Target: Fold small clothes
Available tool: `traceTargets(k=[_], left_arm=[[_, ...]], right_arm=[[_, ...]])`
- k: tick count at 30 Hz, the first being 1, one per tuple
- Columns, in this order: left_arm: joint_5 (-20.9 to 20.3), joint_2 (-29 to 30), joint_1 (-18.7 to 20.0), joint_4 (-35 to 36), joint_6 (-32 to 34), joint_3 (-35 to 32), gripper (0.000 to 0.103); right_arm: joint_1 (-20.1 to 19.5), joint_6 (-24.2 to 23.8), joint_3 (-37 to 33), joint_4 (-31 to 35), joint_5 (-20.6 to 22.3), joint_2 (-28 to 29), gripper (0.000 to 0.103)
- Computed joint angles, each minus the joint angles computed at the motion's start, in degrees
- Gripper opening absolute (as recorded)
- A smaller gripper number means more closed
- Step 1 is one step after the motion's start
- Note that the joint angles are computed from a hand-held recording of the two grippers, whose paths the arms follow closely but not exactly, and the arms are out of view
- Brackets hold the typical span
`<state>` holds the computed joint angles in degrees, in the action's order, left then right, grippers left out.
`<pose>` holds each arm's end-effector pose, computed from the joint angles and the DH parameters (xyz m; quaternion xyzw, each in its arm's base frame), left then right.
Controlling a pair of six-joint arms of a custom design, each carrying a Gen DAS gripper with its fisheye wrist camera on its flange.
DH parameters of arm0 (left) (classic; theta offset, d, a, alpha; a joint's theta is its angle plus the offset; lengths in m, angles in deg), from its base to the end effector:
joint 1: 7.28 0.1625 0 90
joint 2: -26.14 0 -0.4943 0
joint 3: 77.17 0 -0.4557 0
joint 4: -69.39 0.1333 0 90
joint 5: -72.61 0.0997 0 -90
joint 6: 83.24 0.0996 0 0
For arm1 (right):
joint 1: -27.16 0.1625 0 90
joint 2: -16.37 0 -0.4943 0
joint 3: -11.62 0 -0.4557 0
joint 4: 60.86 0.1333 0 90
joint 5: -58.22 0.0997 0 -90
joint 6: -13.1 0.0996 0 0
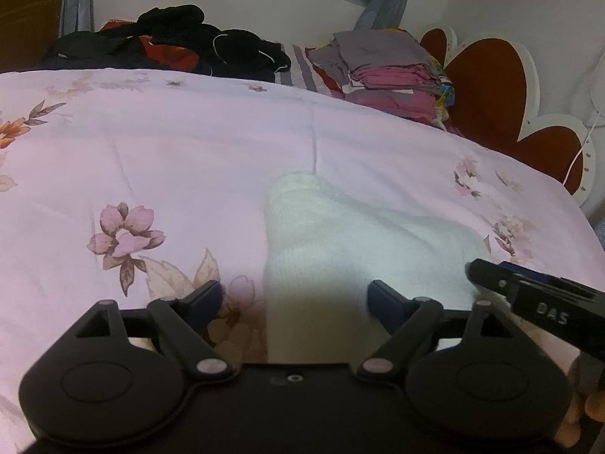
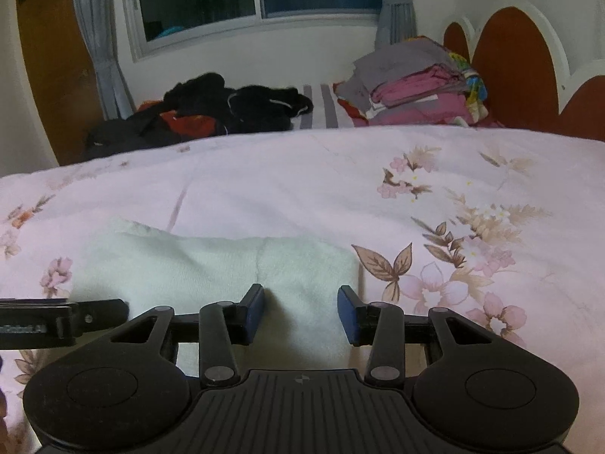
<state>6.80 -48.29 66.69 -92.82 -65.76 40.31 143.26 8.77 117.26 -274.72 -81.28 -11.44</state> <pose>0.0025 -0.6219 0.2968 0.2223 0.9213 -0.2436 0.2059 0.3372 -0.5575 -0.0255 0.0614 -0.8495 0.4214 0.3114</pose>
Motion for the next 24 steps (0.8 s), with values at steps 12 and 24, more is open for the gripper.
traceTargets(k=[12, 24], left_arm=[[-2.0, -10.0, 0.6, 4.1, 1.4, 6.3, 0.081], [-1.5, -16.1, 1.0, 9.2, 3.4, 11.1, 0.082]], right_arm=[[7.8, 4.7, 9.0, -1.5, -1.7, -1.8, 0.041], [10.9, 26.5, 17.8, 10.1, -1.1, -4.3, 0.034]])
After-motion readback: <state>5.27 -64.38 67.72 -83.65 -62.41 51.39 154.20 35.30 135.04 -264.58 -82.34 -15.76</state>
